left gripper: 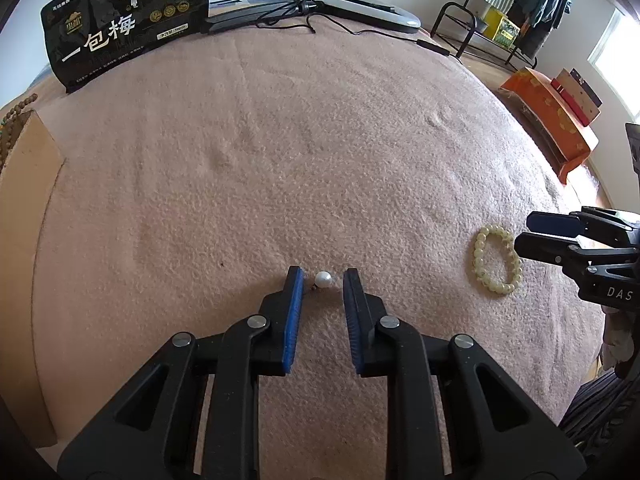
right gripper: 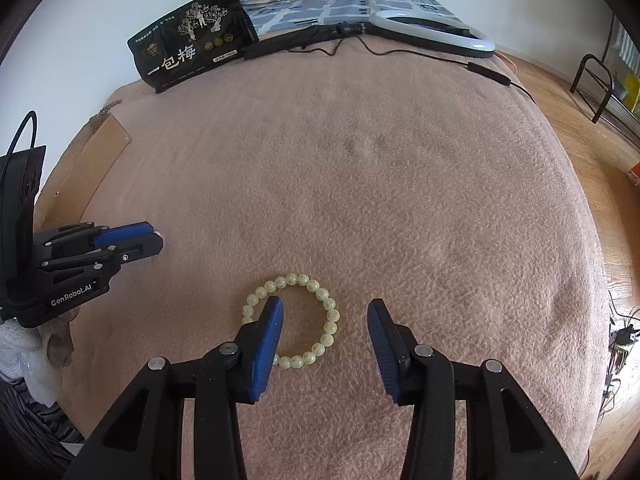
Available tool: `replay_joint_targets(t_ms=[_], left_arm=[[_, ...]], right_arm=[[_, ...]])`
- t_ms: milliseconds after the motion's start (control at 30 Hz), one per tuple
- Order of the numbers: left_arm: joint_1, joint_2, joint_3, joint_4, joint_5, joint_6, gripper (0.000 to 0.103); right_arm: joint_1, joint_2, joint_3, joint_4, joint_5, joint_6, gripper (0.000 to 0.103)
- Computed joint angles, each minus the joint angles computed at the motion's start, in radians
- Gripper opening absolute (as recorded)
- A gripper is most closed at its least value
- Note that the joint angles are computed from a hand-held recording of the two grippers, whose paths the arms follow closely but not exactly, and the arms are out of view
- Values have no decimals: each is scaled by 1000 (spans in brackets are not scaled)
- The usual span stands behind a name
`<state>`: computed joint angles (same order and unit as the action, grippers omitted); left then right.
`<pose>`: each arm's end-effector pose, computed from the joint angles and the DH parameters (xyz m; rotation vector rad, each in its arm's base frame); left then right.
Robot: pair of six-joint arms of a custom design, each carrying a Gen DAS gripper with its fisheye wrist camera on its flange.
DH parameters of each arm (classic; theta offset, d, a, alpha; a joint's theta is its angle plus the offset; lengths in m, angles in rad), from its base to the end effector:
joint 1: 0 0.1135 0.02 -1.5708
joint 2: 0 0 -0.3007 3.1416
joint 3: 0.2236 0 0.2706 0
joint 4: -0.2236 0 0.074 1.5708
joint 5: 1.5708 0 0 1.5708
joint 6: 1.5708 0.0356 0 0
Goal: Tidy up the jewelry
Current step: 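Close left tool on the single pearl while right tool grasps the jade bead bracelet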
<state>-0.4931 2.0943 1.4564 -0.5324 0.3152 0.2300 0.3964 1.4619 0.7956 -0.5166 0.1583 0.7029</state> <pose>0.4000 -0.2275 0.1657 1.0531 2.5345 -0.5052 0.2541 0.1003 0.1955 0.4584 2.6895 0.0954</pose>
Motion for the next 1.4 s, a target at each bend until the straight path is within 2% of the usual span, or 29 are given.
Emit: replay_joint_targets(t_ms=[67, 300, 533, 600, 667, 733, 933, 1167, 1400], left_arm=[[2, 3, 1, 0, 2, 1, 19], [7, 15, 7, 0, 8, 5, 12], [4, 21, 10, 11, 4, 3, 8], [3, 18, 5, 17, 0, 5, 8], [3, 15, -1, 22, -2, 6, 7], [3, 12, -3, 22, -2, 5, 7], [7, -1, -8, 18, 6, -4, 7], [23, -44, -28, 26, 24, -11, 7], [40, -83, -41, 33, 28, -23, 7]], right_arm=[[-4, 15, 2, 6, -13, -8, 40], [-5, 74, 19, -9, -28, -19, 37], [-11, 90, 21, -17, -27, -26, 26], [-7, 96, 25, -19, -19, -34, 21], [-5, 99, 28, -19, -15, -39, 10], [-5, 98, 29, -17, -20, -41, 7], [1, 73, 36, -10, -11, -38, 5], [21, 16, 58, -19, 46, -24, 5], [74, 24, 121, -43, 113, -28, 5]])
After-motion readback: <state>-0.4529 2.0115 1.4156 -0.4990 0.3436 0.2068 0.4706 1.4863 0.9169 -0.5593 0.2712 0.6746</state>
